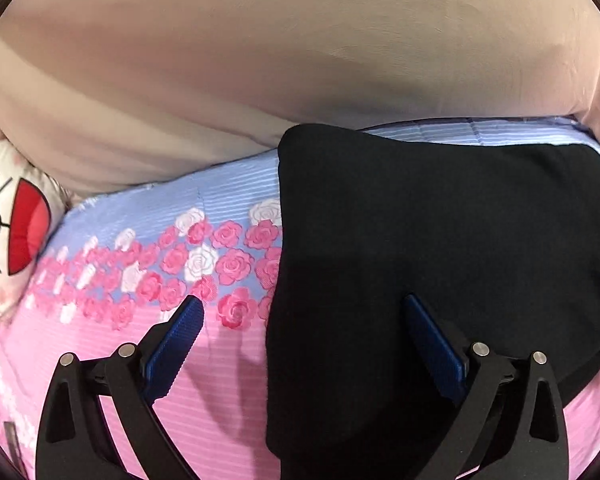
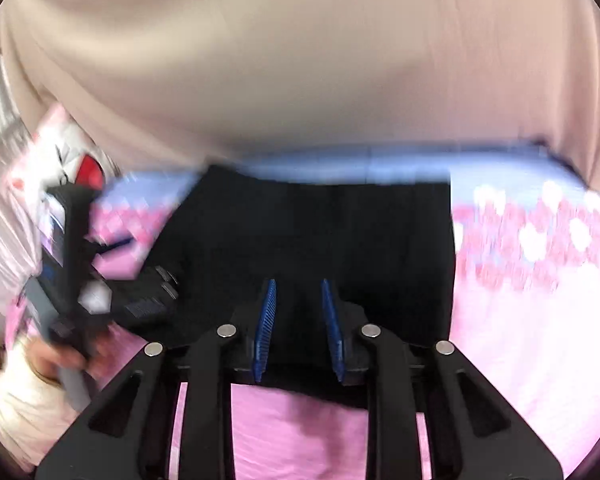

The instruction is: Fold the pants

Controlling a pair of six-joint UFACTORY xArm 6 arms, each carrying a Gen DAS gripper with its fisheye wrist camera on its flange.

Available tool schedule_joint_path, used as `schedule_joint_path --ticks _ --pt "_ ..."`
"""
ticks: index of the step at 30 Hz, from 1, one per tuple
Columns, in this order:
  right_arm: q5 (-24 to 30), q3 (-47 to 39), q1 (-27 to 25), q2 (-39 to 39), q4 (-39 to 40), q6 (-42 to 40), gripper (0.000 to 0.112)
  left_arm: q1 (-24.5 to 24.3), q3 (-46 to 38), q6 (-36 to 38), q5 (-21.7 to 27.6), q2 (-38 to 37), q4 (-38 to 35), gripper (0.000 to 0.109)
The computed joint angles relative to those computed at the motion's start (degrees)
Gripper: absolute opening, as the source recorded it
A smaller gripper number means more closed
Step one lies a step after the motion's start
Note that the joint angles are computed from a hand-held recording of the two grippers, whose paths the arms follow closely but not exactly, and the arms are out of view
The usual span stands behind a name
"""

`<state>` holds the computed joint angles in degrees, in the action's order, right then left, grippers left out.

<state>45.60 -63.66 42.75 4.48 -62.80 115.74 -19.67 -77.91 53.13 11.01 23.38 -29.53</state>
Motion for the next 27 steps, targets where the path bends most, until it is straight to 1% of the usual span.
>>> schedule_joint_path --ticks 1,3,4,5,6,7,8,10,11,12,13,17,19,20,21,22,23,24,25,26,27 --pt "1.2 -0.5 -1.0 0.6 2.1 -2.7 0.024 -0.4 0.3 -0.7 -1.2 0.3 0.6 0.098" --pt "-1.1 0.6 -4.0 1.4 5.4 -3.5 0.024 -0.3 0.3 -2.5 -1.1 0.2 2.4 0.098" --pt "-3.3 2.0 -5.5 1.3 6.1 -3.3 0.021 -0.3 0.4 -2.6 -0.6 -0.1 2.4 0.098" --pt "-6.7 4.1 -7.1 1.1 4.4 -0.9 0.021 -0.2 -0.2 -2.1 0.3 0.2 1.7 0.098" --pt "-7.7 5.1 -7.5 0.7 2.6 0.7 0.02 0.0 -0.5 -2.1 1.1 0.3 1.5 0.098" --pt "-8.1 5.0 -7.6 0.6 2.7 0.5 0.02 0.0 -0.6 -2.2 1.6 0.2 1.5 0.098" --pt "-7.7 4.9 -7.4 0.2 3.3 0.3 0.021 0.1 -0.9 -2.4 2.0 0.4 1.6 0.098" --pt "-6.4 6.3 -6.0 -2.4 1.4 3.5 0.022 0.1 -1.4 -2.5 2.0 1.0 1.8 0.098" --pt "-4.4 7.7 -4.8 -4.7 0.6 3.8 0.022 0.2 -1.7 -2.4 2.2 1.1 1.8 0.098" --pt "-3.0 7.6 -4.3 -5.1 0.9 2.9 0.022 0.2 -1.8 -2.6 2.5 1.2 1.9 0.098" --pt "-3.0 7.6 -4.9 -5.1 2.0 1.6 0.022 0.2 -2.0 -2.9 2.7 1.2 2.1 0.098" --pt "-7.3 8.8 -8.8 -5.5 1.4 2.5 0.025 0.1 -1.6 -3.2 2.5 1.0 2.4 0.098" --pt "-8.9 7.5 -11.3 -4.2 2.9 -0.9 0.024 0.1 -1.6 -3.1 2.3 1.0 2.4 0.098" --pt "-9.4 7.0 -12.9 -2.9 5.7 -3.7 0.024 0.2 -1.7 -3.2 2.6 1.0 2.5 0.098" --pt "-11.5 7.6 -14.9 -1.6 6.7 -4.2 0.023 0.2 -1.8 -3.0 3.0 1.0 2.2 0.098" --pt "-16.1 8.9 -17.0 -1.0 5.4 -2.2 0.022 0.3 -2.2 -2.1 3.5 1.3 1.2 0.098" --pt "-18.8 10.5 -18.1 -1.9 1.7 2.1 0.022 0.3 -2.4 -1.7 3.8 1.4 0.6 0.098" --pt "-20.9 11.6 -18.9 -2.5 -0.2 5.1 0.022 0.3 -2.5 -1.4 4.0 1.4 0.1 0.098" --pt "-21.9 12.3 -19.1 -3.3 0.0 5.6 0.022 0.4 -2.6 -0.8 4.5 1.2 -0.8 0.098" --pt "-21.6 12.8 -18.8 -4.7 0.8 5.8 0.022 0.6 -2.7 -0.1 5.0 0.8 -1.7 0.096" --pt "-20.0 13.3 -17.8 -6.4 0.2 6.7 0.022 0.7 -2.6 0.9 5.9 0.1 -2.8 0.096"
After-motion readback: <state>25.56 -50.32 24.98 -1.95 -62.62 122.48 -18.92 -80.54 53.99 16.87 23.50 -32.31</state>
